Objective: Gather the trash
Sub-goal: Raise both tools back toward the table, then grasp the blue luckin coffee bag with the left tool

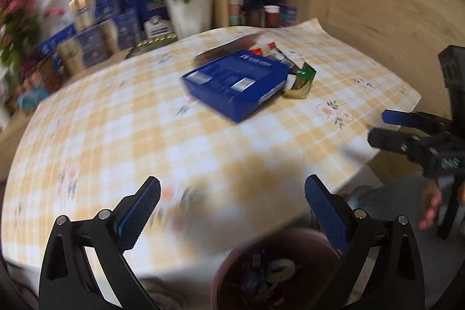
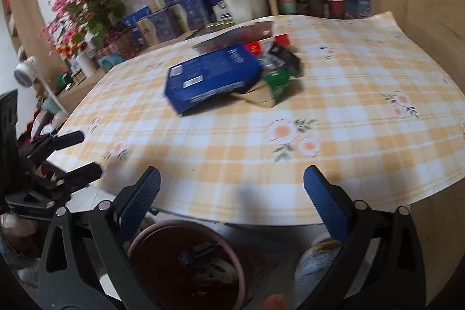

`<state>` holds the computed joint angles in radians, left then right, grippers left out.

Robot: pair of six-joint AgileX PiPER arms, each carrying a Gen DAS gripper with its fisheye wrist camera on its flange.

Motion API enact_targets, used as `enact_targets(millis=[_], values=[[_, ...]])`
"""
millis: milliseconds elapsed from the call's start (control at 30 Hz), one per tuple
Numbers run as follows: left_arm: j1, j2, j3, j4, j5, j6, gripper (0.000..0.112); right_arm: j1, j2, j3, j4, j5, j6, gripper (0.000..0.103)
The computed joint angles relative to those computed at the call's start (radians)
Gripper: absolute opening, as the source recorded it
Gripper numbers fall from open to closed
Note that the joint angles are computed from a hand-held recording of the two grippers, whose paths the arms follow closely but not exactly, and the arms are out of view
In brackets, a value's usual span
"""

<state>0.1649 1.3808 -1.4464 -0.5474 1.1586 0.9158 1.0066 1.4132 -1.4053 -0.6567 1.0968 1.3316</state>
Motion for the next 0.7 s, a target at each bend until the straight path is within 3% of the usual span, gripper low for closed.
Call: enact_targets(millis=[133, 367, 567, 700], values=[[-0.261, 0.088, -0.079, 0.240, -0.166, -0.147, 0.097, -0.046, -0.057, 0.063, -0.004, -0.042, 0.038, 0.097], [-0.520, 0.236, -0.145, 0.633, -0.333, -0.306, 0.097, -0.103, -0.128, 0.137, -0.022, -0.072, 0.091, 0.097], [-0.605, 0.316, -0.139, 0.918, -0.412, -0.430, 0.093, -0.138, -0.180, 0.197, -0.025, -0.099, 0.126, 0.097], [-0.627, 0.352, -0.142, 1.030, -0.454, -0.463, 0.089, -0.151, -0.199, 0.219, -0.022, -0.113, 0.130, 0.097]])
